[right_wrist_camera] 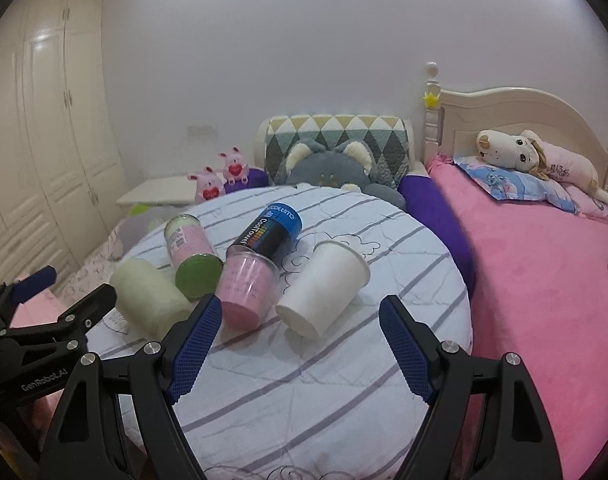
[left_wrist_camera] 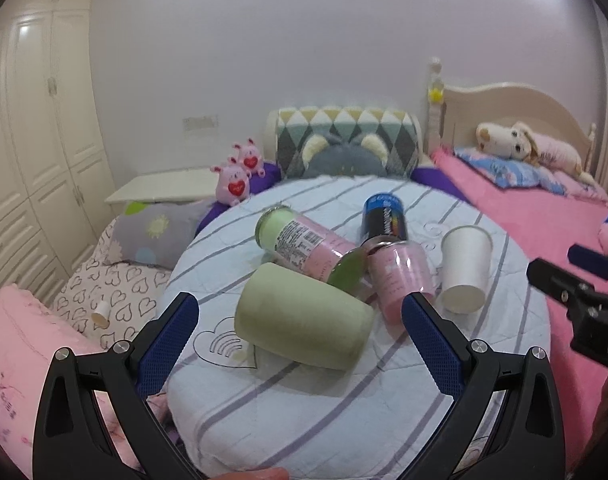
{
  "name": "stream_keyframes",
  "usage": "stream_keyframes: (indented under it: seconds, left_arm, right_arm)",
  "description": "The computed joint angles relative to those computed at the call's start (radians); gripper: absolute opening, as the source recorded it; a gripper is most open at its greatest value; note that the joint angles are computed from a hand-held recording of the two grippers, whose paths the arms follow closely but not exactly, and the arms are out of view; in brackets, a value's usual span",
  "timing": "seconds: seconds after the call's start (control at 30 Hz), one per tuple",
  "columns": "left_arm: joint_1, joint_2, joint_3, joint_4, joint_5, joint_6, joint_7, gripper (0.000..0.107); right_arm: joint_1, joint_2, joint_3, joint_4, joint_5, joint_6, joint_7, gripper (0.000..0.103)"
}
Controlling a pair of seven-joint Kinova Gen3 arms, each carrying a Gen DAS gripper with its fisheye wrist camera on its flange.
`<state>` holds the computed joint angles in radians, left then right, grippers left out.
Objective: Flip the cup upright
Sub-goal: 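Move the right gripper toward the blue-and-black CoolTowel can lying sideways, then close the right gripper around the blue-and-black can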
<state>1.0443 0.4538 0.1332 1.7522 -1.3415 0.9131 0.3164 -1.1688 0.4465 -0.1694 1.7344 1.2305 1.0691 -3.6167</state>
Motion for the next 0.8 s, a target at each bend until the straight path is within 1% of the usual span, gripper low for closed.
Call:
stream_keyframes:
  seconds: [0.03,0.07,0.1,0.17,0.2,0.23,0.27,0.33,0.37,0.4,0.43,0.47,0.5,0.53,0.57,0.6,0.67,0.7,0.73,0.77,0.8]
  left_arm:
    - [-0.026,-0.001,0.019,-0.012,0.016,-0.002,-0.041,0.103]
    - [-0.039,-0.003,0.020,-0.021,0.031,-0.011,-0.072,0.103]
    - [-0.038,-0.007,0.002,-0.024,0.039,-0.032,-0.087,0.103]
    - [-0.057,-0.017,-0.008,-0.028,0.055,-0.074,-0.123,0.103]
    - [-0.082,-0.019,0.000,-0.040,0.075,-0.096,-0.162,0.103]
    - [-0.096,-0.019,-0.001,-0.056,0.105,-0.108,-0.203,0.103]
    - [-0.106,-0.016,-0.007,-0.073,0.129,-0.114,-0.234,0.103]
    - [-0.113,-0.004,-0.032,-0.113,0.172,-0.120,-0.297,0.103]
    - [-0.099,0.001,-0.069,-0.129,0.198,-0.135,-0.328,0.103]
    - [-0.091,0.007,-0.096,-0.147,0.227,-0.144,-0.365,0.103]
    - [-0.098,0.015,-0.104,-0.169,0.255,-0.148,-0.406,0.103]
    - [-0.104,0.020,-0.116,-0.188,0.287,-0.154,-0.446,0.103]
    - [-0.128,0.028,-0.109,-0.213,0.312,-0.160,-0.487,0.103]
    - [-0.159,0.033,-0.086,-0.233,0.335,-0.160,-0.528,0.103]
    - [-0.206,0.043,-0.047,-0.257,0.355,-0.158,-0.568,0.103]
    - [-0.246,0.051,-0.017,-0.278,0.381,-0.160,-0.609,0.103]
    - [-0.307,0.077,0.020,-0.329,0.442,-0.158,-0.690,0.103]
    - [-0.317,0.090,0.018,-0.356,0.479,-0.152,-0.731,0.103]
    - [-0.314,0.102,-0.004,-0.381,0.518,-0.147,-0.770,0.103]
    - [-0.312,0.119,-0.024,-0.413,0.552,-0.136,-0.811,0.103]
    - [-0.319,0.136,-0.025,-0.444,0.574,-0.119,-0.851,0.103]
  right_arm:
    - [0.000,0.009,0.003,-0.023,-0.022,0.014,0.026,0.082]
    - [-0.005,0.018,0.024,-0.044,-0.042,0.015,0.057,0.082]
    - [-0.007,0.019,0.044,-0.055,-0.056,0.000,0.085,0.082]
    - [-0.021,0.017,0.114,-0.079,-0.103,-0.060,0.150,0.082]
    - [-0.020,0.015,0.133,-0.089,-0.125,-0.080,0.177,0.082]
    - [-0.001,0.014,0.133,-0.107,-0.150,-0.096,0.217,0.082]
    - [0.030,0.016,0.115,-0.127,-0.168,-0.107,0.258,0.082]
    - [0.111,0.029,0.048,-0.176,-0.198,-0.106,0.339,0.082]
    - [0.136,0.036,0.035,-0.203,-0.219,-0.105,0.380,0.082]
    - [0.147,0.045,0.041,-0.230,-0.246,-0.106,0.421,0.082]
    - [0.155,0.050,0.049,-0.251,-0.273,-0.110,0.461,0.082]
    - [0.181,0.059,0.039,-0.276,-0.295,-0.120,0.502,0.082]
    - [0.215,0.071,0.013,-0.307,-0.318,-0.115,0.543,0.082]
    - [0.234,0.081,0.005,-0.335,-0.351,-0.114,0.583,0.082]
    - [0.260,0.093,-0.006,-0.364,-0.383,-0.118,0.624,0.082]
    - [0.297,0.108,-0.035,-0.394,-0.406,-0.117,0.665,0.082]
    - [0.385,0.159,-0.128,-0.478,-0.444,-0.080,0.746,0.082]
    - [0.416,0.186,-0.167,-0.525,-0.460,-0.049,0.787,0.082]
    - [0.436,0.213,-0.187,-0.571,-0.485,-0.024,0.827,0.082]
    - [0.450,0.229,-0.189,-0.603,-0.519,-0.015,0.868,0.082]
    - [0.455,0.246,-0.178,-0.635,-0.560,-0.009,0.901,0.082]
